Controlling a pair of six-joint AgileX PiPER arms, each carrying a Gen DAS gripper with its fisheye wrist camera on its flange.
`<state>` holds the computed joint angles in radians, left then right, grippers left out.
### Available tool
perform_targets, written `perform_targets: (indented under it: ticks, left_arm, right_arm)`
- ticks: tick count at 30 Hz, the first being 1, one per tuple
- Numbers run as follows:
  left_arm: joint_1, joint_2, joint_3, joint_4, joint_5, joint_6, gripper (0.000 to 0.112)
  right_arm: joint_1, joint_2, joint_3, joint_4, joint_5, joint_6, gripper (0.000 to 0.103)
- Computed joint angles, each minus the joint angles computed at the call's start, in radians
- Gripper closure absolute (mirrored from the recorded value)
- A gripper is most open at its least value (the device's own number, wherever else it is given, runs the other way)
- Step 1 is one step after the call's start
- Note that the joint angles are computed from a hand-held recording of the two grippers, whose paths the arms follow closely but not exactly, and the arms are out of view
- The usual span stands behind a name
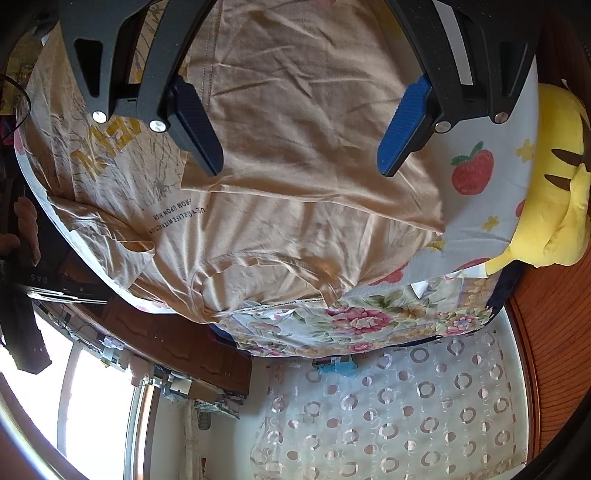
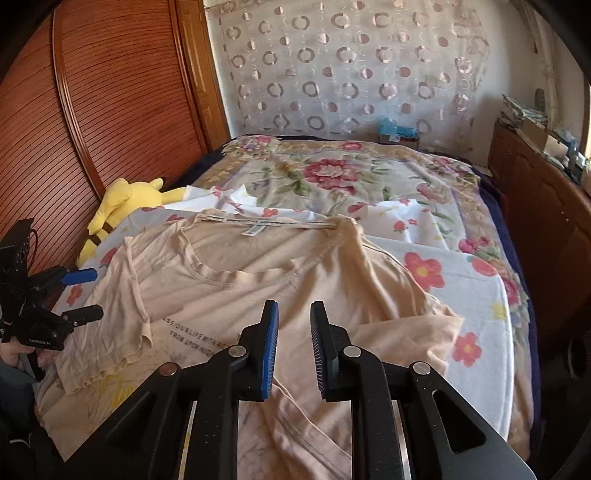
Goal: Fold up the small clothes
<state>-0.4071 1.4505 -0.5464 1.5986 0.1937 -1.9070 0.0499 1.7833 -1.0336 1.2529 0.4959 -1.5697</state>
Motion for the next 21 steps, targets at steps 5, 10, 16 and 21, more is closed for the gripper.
perform_targets:
  ticks: [5, 10, 16, 21]
  left_arm:
    - [-0.052, -0.038, 0.026, -0.047, 0.047, 0.002, 0.026]
    - [-0.133, -0.085, 0.062, -0.101, 0.116, -0.002, 0.026]
    - [-0.279, -0.137, 0.107, -0.175, 0.231, -0.032, 0.026]
    - [-0.424, -0.174, 0.145, -0.231, 0.345, -0.091, 0.026]
  right_arm:
    - [-0.078, -0.033, 0.111, 0.093, -0.054, -0.129, 0.074]
    - [-0.134, -0.059, 0.211, 0.172, -0.066, -0.237, 0.074]
    - [-0.180, -0.113, 0.295, 0.154, -0.051, -0.271, 0.074]
    - [-0.209, -0.109, 0.295, 0.168, -0.020, -0.271, 0.074]
